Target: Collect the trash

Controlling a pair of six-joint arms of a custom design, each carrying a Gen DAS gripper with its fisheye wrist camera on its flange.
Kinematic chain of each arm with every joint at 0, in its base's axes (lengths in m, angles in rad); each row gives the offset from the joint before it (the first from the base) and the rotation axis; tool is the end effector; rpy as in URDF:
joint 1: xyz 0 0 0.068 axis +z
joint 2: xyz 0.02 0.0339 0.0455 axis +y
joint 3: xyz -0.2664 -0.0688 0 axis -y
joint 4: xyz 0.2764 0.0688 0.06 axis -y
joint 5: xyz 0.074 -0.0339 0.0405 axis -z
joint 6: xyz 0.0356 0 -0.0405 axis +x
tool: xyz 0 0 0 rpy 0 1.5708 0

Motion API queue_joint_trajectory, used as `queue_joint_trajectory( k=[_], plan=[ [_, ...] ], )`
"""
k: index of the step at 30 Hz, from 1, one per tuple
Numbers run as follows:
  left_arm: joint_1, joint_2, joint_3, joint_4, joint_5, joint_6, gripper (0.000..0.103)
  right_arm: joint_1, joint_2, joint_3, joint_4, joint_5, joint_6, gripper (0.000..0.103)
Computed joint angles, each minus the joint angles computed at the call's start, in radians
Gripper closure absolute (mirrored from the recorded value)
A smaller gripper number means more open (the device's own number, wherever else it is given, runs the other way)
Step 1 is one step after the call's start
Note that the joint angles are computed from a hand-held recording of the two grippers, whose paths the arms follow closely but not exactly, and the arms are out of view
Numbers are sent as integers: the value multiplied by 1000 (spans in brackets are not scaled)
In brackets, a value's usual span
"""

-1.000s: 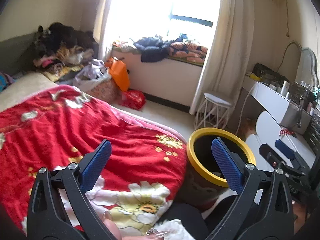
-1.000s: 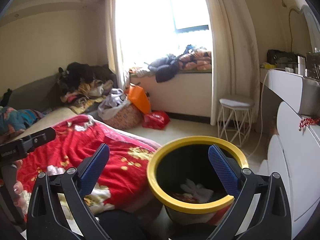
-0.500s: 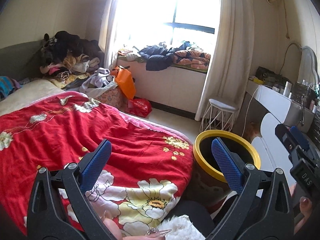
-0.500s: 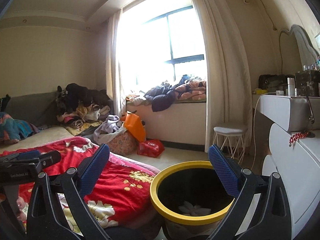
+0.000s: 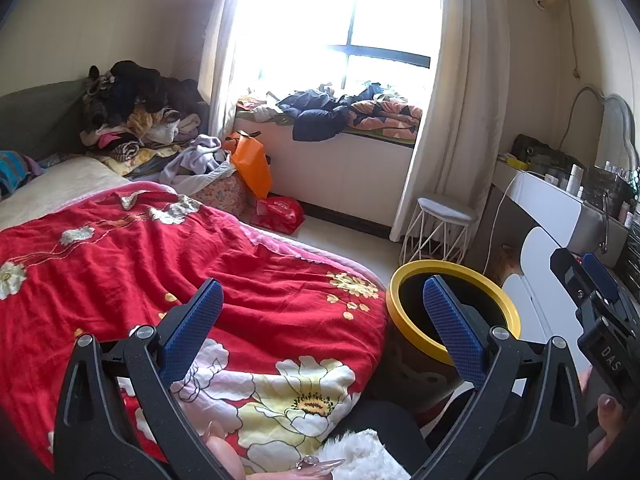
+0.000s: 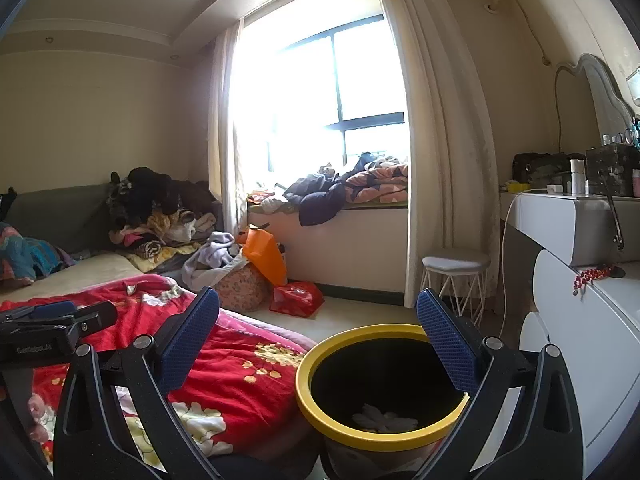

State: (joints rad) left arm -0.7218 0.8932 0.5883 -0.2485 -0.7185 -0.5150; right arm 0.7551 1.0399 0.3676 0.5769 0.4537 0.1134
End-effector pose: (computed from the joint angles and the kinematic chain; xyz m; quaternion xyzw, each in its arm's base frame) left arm 0.1809 -0.1280 0.2423 -0.0859 0.8309 -0.0141 0.5495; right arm 0.1886 0.1560 0.2079 -0.0839 0.7320 0.1247 0.6646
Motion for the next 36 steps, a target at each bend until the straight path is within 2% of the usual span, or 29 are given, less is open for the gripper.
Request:
queue_joint_trajectory(
  k=[36],
  plan=[
    [-10,6,10,-8,-10,-8,11,-4,-13,-6,-1,5,0,6]
  ],
)
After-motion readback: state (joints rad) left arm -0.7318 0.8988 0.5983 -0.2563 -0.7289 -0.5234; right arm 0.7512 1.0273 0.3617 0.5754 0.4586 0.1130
